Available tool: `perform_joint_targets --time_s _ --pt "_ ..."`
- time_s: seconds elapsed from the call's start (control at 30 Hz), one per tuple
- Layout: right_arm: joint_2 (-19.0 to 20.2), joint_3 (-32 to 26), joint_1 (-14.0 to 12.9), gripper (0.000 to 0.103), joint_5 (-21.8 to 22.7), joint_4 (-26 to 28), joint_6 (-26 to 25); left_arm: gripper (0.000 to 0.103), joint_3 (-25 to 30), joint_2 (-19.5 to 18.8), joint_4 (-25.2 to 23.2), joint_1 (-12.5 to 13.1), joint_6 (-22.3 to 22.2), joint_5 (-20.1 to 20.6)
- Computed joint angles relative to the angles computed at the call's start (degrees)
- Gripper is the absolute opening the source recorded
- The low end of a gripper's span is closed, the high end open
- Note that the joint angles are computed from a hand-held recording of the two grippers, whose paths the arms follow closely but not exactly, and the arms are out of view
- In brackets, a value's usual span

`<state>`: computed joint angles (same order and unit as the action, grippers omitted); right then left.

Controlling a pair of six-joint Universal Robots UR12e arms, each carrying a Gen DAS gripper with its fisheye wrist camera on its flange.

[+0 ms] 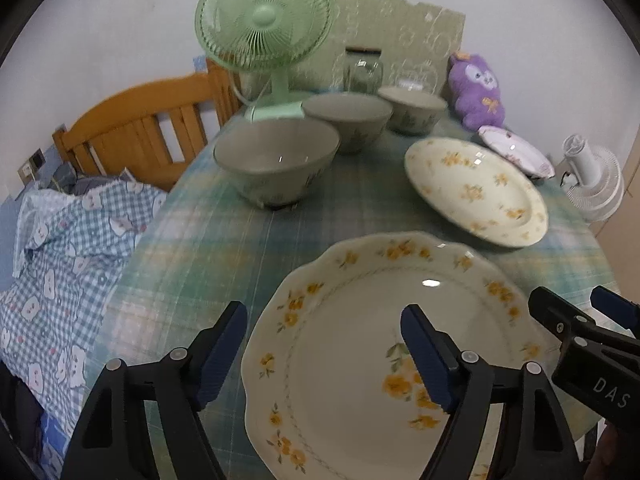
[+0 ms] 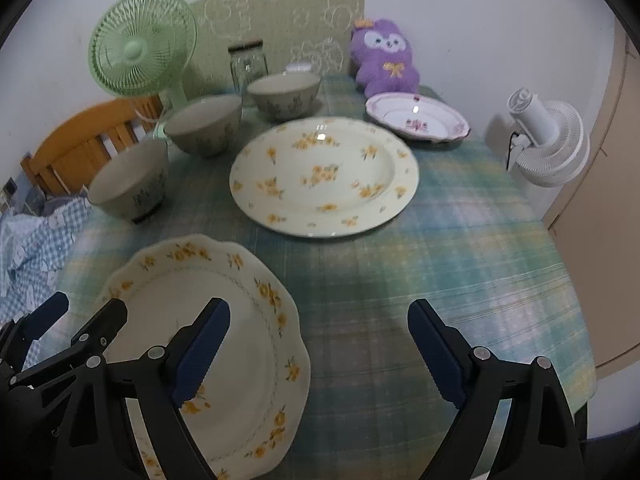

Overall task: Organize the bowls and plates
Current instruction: 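Grasp the rim of the scalloped yellow-flower plate with both grippers, then lift the scalloped plate with both grippers and carry it toward the table edge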

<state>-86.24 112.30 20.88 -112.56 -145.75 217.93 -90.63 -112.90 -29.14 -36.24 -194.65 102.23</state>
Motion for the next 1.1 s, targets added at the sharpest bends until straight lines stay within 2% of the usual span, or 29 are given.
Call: perform_joint_targets --time_s 0.43,0.6,0.87,1.1 --pt "3.6 -2.4 -0.2 0.079 4.3 3.6 0.1 0.072 0.4 -1.1 -4.0 1.9 0.9 -3.4" --pt "4.6 -3.8 0.1 0.073 5.1 7.2 1.7 0.060 0.7 -1.2 -6.3 2.9 2.0 -6.5" --pt "5.4 -4.8 0.9 0.072 4.1 9.6 5.2 0.059 0.2 -0.8 -6.1 3.5 5.6 -9.1" --pt "4.7 -5.6 0.9 0.070 4.1 13.6 8.9 0.058 0.7 -0.4 -8.6 4.1 5.7 -12.4"
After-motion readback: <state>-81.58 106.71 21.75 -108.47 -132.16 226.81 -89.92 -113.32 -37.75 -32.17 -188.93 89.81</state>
